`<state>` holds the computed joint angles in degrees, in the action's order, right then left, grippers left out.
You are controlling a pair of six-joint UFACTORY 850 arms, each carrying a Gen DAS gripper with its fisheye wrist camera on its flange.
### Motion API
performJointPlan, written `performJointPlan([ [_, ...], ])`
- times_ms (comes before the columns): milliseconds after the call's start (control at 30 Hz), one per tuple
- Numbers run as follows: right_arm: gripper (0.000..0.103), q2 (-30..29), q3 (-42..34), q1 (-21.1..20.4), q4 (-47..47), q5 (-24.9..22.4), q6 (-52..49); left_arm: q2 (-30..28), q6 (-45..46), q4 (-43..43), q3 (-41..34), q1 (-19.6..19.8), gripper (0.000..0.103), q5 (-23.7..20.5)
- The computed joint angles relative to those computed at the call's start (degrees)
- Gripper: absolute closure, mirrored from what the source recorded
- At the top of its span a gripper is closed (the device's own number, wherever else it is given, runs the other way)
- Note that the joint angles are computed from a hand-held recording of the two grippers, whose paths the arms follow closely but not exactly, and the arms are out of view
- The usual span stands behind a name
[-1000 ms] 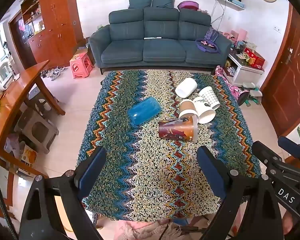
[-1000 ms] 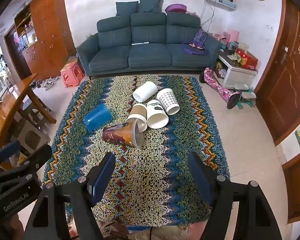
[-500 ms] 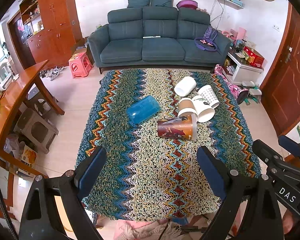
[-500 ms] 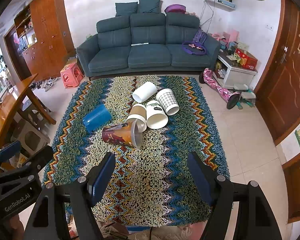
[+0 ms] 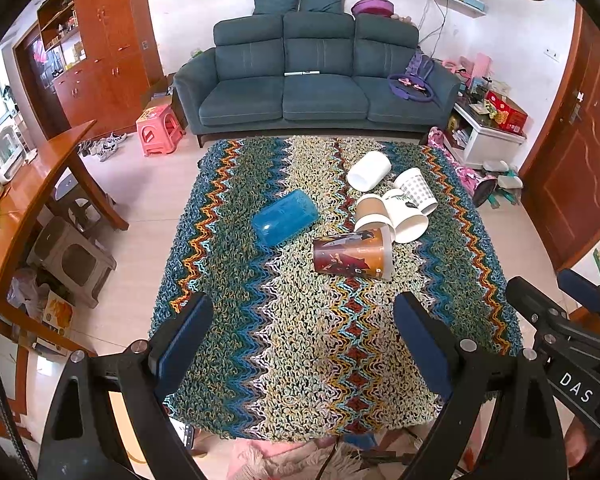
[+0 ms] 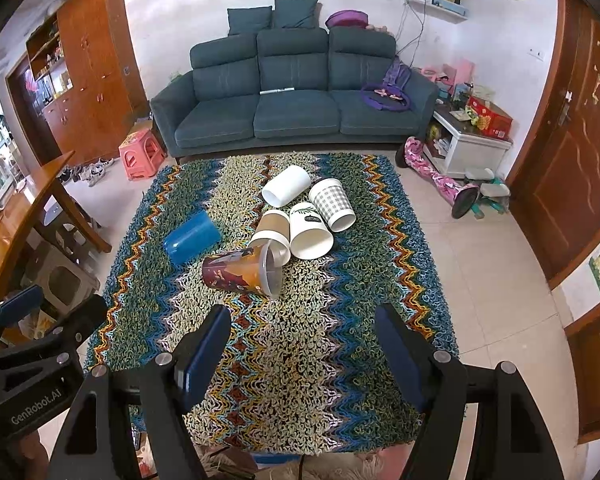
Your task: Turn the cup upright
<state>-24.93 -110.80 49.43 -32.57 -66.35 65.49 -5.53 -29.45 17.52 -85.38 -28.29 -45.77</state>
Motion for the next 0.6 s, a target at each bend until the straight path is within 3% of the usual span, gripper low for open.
performJointPlan([
  [600, 0.028, 0.9, 1.2, -1.0, 0.8, 0.3, 0.1, -0.1, 0.4, 0.7, 1.2, -1.2, 0.01, 1.3],
])
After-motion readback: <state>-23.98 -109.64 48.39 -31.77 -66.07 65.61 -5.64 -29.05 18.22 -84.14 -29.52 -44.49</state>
